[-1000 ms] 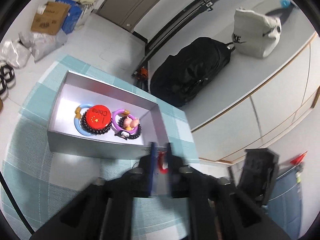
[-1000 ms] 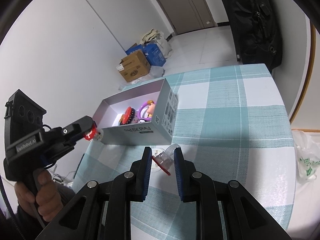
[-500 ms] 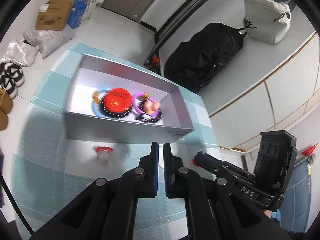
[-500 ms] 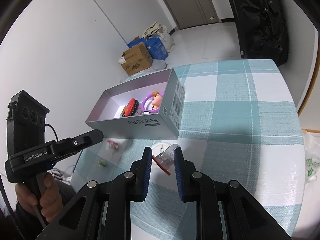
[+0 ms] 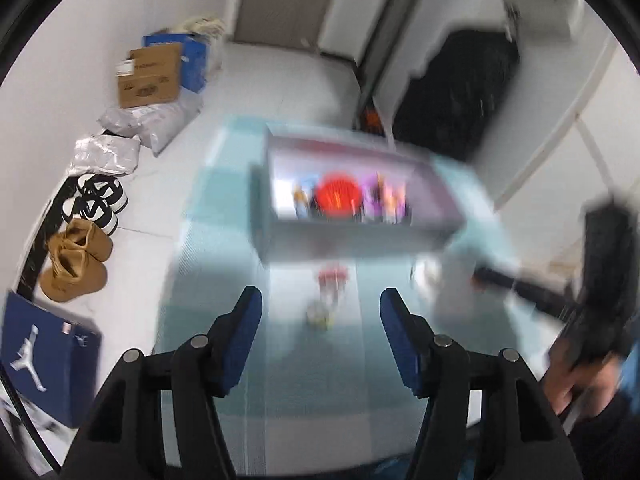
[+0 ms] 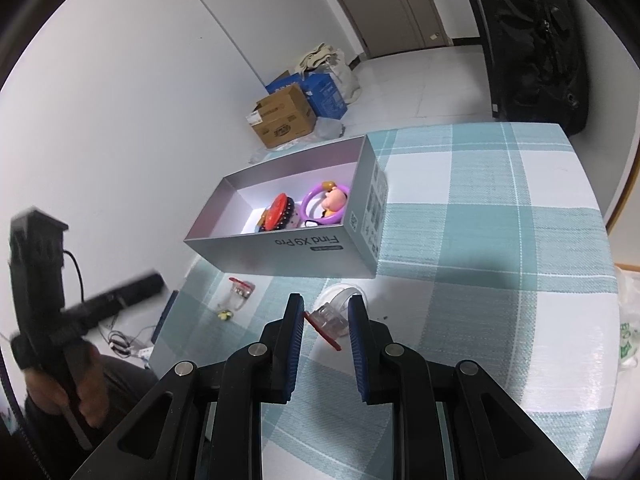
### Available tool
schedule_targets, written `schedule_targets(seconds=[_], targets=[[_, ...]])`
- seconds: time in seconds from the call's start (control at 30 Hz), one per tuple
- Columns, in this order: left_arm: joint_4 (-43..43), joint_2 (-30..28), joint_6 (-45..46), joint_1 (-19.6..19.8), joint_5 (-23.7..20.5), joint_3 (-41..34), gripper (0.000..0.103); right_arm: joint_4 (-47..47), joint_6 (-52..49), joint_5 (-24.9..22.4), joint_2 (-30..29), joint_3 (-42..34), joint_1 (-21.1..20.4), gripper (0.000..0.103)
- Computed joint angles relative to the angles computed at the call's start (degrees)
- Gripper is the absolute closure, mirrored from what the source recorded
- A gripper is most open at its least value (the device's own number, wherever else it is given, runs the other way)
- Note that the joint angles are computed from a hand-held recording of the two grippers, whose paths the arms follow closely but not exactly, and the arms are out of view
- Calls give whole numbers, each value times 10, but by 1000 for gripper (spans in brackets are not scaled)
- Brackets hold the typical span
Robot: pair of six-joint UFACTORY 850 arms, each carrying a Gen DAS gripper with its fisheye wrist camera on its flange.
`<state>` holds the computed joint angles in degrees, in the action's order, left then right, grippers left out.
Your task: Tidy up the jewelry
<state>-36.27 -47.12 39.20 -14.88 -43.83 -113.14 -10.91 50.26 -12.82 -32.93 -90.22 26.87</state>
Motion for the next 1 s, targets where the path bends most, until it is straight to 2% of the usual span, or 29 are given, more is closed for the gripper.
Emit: schedule_targets(seconds=[0.13, 0.27, 0.33, 0.37, 0.4, 0.47, 0.53, 0.67, 1.0], targets=[[69, -2, -11, -21, 24, 14, 47, -6, 4, 5, 2, 2, 1, 82], [95, -18, -44, -16, 8, -8, 48, -27, 20, 11, 7, 9, 3, 82], [97, -25, -45, -15, 5, -16, 67, -26, 17, 16, 10, 13, 3, 82], [106, -27, -51, -17, 4, -21, 84, -36, 28, 19, 12, 15, 3, 82], [112, -31, -52, -19, 2, -27, 89, -39, 31, 22, 14, 18, 3, 82], [126, -34, -54, -23, -1, -27, 89, -46, 37, 26, 16, 20, 3, 82], [144, -23, -52, -30, 16, -11, 90, -49, 37, 28, 17, 20, 4, 82], [138, -24, -42, -29, 9, -15, 90, -67, 46, 39, 20, 20, 6, 82], [-51, 27, 103, -15, 40, 33, 90, -24, -21, 40, 12, -11, 4, 82]])
